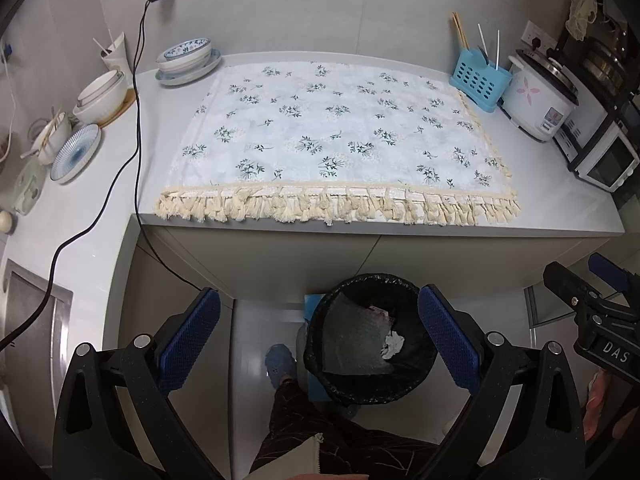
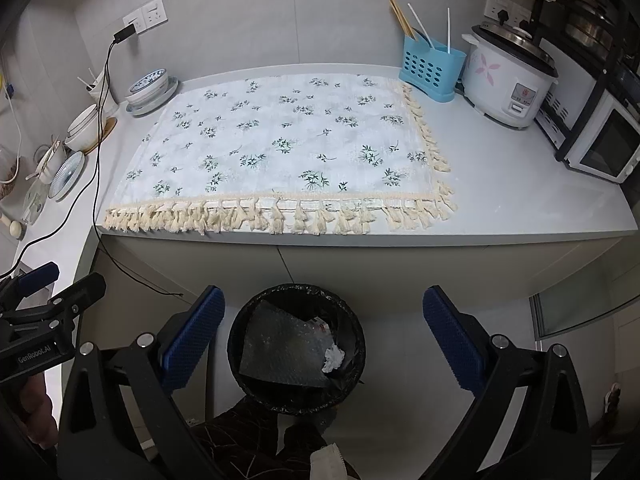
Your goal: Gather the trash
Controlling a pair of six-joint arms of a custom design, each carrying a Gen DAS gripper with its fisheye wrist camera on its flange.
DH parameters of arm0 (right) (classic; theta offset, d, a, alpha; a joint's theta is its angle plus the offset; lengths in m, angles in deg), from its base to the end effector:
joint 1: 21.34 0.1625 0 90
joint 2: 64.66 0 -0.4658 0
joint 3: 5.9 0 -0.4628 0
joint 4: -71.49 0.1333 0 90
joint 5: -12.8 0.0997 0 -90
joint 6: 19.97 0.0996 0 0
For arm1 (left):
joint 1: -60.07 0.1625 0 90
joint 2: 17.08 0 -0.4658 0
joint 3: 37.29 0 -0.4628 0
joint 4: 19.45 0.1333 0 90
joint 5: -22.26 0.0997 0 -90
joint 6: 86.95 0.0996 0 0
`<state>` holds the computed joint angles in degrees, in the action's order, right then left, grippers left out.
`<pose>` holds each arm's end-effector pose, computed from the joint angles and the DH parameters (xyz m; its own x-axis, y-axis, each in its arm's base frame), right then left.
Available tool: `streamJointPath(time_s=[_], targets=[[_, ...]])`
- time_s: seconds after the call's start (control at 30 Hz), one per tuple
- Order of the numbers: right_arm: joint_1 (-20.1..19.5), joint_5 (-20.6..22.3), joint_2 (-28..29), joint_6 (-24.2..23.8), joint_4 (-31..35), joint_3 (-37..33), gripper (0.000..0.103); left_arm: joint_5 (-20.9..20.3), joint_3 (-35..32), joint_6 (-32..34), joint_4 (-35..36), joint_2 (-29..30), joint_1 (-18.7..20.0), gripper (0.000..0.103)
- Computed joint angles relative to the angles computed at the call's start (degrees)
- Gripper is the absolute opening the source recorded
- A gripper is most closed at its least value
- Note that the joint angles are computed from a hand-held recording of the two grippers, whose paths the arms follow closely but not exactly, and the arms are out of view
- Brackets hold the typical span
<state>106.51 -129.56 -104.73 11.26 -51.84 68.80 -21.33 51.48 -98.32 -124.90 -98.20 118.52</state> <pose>0.5557 -0.6264 0.1363 -0.7210 0.0767 0.6887 -0.2802 0.8767 -0.3911 -0.1591 -0.6518 0.5066 -0.7287 0.1051 -0.6768 0.3823 0.8823 -0.2745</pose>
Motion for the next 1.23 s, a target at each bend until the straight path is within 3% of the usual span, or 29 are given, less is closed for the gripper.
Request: streamJointPath(time_s=[1.23], targets=[[0.0, 0.1, -0.1, 0.6, 0.7, 0.0, 0.095, -0.5, 0.3, 2.5, -1.4, -0.1, -0.4, 0.097]])
